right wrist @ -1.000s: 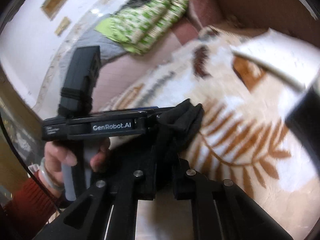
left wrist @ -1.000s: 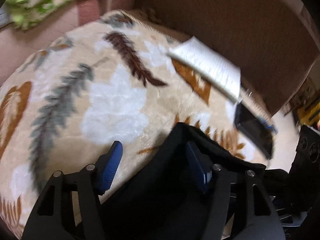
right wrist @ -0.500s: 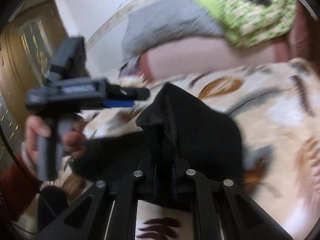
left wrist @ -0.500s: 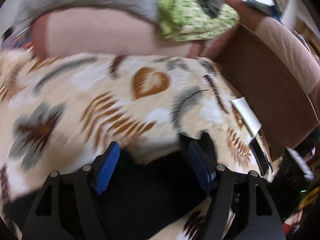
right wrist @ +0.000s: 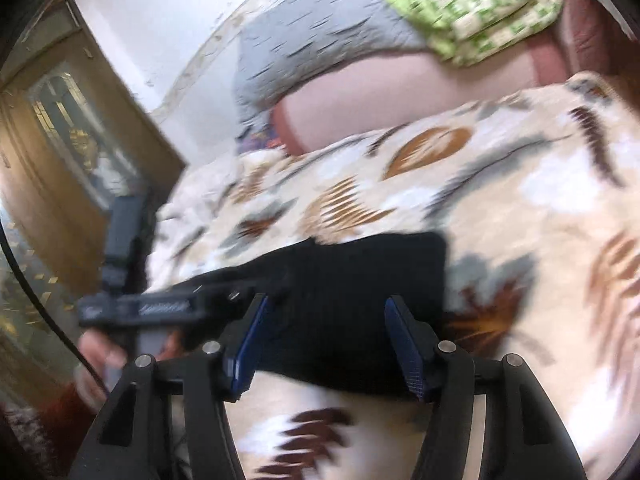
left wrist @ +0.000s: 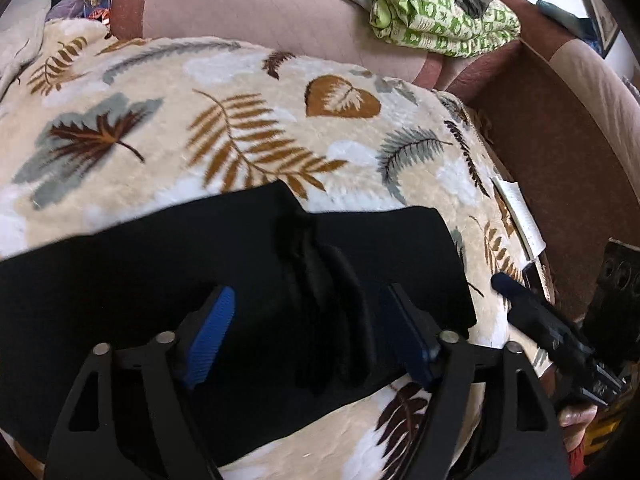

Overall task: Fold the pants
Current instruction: 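Fold the lifted end over the pants with the right gripper while the left gripper holds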

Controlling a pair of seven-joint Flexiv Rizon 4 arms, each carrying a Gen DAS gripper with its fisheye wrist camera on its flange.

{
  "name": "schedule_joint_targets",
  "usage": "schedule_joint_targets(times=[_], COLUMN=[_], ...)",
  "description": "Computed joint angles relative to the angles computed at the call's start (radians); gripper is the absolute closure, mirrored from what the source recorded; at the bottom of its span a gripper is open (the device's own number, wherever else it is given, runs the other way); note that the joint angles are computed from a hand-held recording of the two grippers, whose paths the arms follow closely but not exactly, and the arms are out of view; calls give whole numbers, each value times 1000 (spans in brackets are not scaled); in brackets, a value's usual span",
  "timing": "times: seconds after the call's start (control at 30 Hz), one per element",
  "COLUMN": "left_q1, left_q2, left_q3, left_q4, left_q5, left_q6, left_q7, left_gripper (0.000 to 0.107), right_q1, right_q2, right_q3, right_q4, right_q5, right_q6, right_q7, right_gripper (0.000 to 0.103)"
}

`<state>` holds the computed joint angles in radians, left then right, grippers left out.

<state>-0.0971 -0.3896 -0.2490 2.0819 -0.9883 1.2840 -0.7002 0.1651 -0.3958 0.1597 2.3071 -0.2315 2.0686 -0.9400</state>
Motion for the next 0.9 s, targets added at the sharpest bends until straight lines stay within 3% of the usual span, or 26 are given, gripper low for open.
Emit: schedule_joint_targets(times=[0.07, 0.17, 0.2, 0.23, 0.27, 0.43, 0.6, 0.7, 0.77, 0.83, 0.9], left_q1=[-23, -53, -64, -81, -72, 24, -8, 20, 7, -39, -43], left_q2=[-19, -55, -60, -60, -50, 18, -18, -24, -21, -21, -14], left_q3=[14, 17, 30, 58, 53, -58, 12, -27, -4, 63, 75], left_q4=[-6, -11, -13, -14, -12, 59, 41, 54, 51, 44, 53], left_q5=[42, 103, 141, 211, 224, 179, 281, 290, 334, 418, 460], left_q6=[22, 108, 124, 132, 107, 136, 124, 173, 180, 197, 227], left_q7=[-45, -130, -164, -208, -203, -161, -272, -283, -328, -396, -428], left_gripper=[28, 29, 45, 83, 94, 94, 94, 90, 85, 71, 62], right_q1=[94, 135, 144, 166, 186, 196, 67, 108, 104, 144, 190], right_q2=[12, -26, -25, -23, -25, -11, -99, -108, -92, -61, -38], right_q3=[-82, -121, -129, -147, -158, -147, -37, -74, -69, -104, -140], right_q4=[-13, -50, -50, -47, -47, -55, -138, -132, -125, -104, -79], right_q5=[86, 135, 147, 165, 183, 203, 118, 132, 124, 147, 177], right_q6=[-62, -100, -115, -121, -114, -74, -166, -144, -152, -148, -123], right_q7=[-45, -74, -79, -91, -101, -160, -100, -95, -94, -101, -121], right_gripper=[51, 73, 75, 77, 77, 76, 76, 76, 74, 70, 65])
